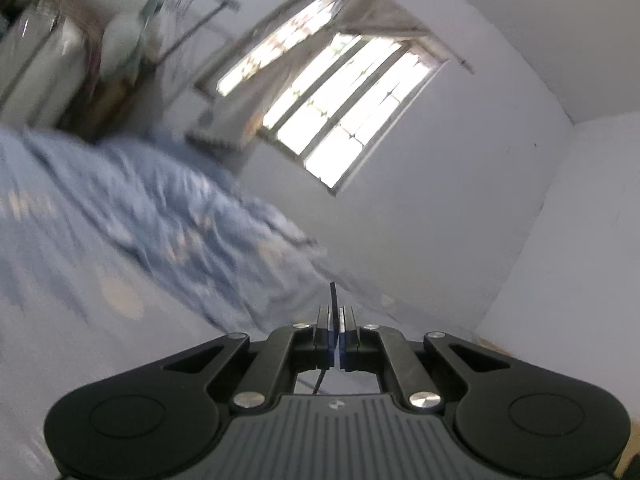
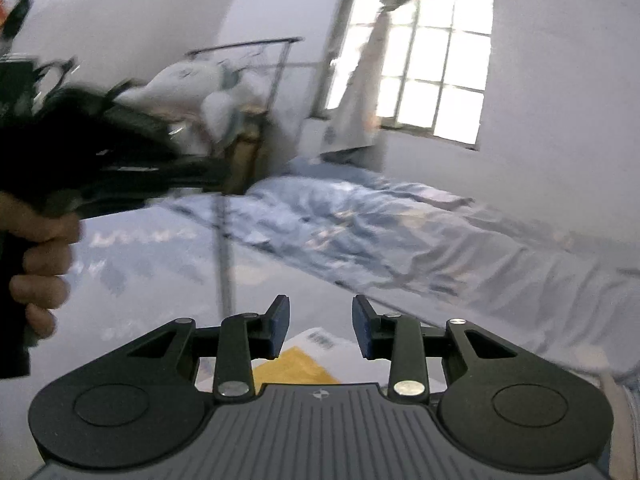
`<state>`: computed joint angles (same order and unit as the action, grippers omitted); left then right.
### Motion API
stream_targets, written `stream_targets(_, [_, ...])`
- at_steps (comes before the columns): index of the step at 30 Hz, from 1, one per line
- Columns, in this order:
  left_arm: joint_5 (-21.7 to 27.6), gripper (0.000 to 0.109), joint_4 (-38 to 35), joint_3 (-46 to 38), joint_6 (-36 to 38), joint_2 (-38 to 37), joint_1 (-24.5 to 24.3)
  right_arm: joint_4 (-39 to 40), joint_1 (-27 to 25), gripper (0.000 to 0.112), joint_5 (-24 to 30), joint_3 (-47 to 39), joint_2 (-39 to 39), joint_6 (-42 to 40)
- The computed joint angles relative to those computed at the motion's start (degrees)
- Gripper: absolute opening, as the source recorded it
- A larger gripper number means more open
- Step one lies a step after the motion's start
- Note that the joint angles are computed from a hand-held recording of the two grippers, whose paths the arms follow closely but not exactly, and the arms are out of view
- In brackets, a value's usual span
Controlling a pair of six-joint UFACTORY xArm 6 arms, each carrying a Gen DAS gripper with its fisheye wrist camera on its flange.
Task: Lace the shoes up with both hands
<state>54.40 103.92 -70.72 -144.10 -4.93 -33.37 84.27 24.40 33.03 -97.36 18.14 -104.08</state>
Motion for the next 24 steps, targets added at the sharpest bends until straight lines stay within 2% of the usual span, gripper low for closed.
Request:
stream_targets(6, [9.70, 0.000, -0.54, -2.60, 13.65, 1.32, -3.28, -3.16, -3.88, 0.038, -2.18, -6.92, 3.89, 12.30])
stream_targets(8, [8.06, 0.000, 0.68, -3.62, 16.01, 2.03, -3.27, -5.13, -4.93, 0.038, -3.03, -8.97, 5.17, 16.23])
stream_targets(11, [2.79, 0.000, 0.68, -6.56, 19.68, 4.19, -2.68, -7.30, -6.01, 0.038, -3.61, -10.93, 6.43, 20.28])
stream_targets(14, [-2.74, 0.000, -1.56, -10.53, 25.70, 7.21, -2.18, -9.02, -7.04, 0.041, -3.76, -12.18, 7.26, 23.16])
stream_targets(18, [-6.92, 0.000, -7.03, -16.18, 35.57, 11.74, -2.11, -10.92, -8.39, 0.044, -2.59, -13.29, 7.95, 25.96])
stream_targets(21, [-10.20, 0.000, -12.60, -20.34, 45.54, 15.24, -1.93, -12.01, -9.09, 0.045, -1.68, -14.60, 8.72, 28.06])
stream_targets(24, [-11.43, 0.000, -19.78, -25.02, 58.96, 19.43, -2.56, -12.49, -10.03, 0.045, -0.93, -15.62, 9.37, 30.13])
